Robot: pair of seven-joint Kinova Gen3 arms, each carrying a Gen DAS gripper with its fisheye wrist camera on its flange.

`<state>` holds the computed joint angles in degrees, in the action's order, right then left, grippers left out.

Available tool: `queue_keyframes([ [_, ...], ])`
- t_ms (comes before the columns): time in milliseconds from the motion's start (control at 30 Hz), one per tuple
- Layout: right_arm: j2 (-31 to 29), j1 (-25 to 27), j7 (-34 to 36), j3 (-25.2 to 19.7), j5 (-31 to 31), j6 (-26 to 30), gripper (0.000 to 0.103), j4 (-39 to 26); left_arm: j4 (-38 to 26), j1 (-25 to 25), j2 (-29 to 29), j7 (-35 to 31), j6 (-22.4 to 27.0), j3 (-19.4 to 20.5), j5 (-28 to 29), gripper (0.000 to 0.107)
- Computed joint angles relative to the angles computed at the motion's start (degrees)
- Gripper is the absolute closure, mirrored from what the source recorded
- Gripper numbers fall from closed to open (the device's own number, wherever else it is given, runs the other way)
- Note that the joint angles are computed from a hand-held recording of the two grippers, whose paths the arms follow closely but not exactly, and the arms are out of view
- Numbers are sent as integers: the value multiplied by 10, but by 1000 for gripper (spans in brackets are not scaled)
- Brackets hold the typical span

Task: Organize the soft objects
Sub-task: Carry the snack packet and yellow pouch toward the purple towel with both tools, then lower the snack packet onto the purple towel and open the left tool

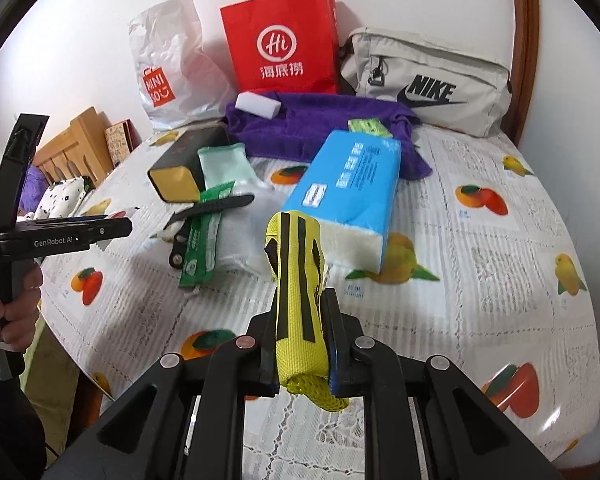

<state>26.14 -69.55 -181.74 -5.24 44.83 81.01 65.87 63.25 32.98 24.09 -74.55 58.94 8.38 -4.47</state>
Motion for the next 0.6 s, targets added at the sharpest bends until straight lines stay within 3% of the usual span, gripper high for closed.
queue_keyframes([
  [300,-13,12,36,5,17,-6,87,-17,-80,5,28,-2,33,-5,-1,56],
  [600,-18,40,83,16,36,-15,87,-42,-219,12,89,-15,97,-17,2,56],
])
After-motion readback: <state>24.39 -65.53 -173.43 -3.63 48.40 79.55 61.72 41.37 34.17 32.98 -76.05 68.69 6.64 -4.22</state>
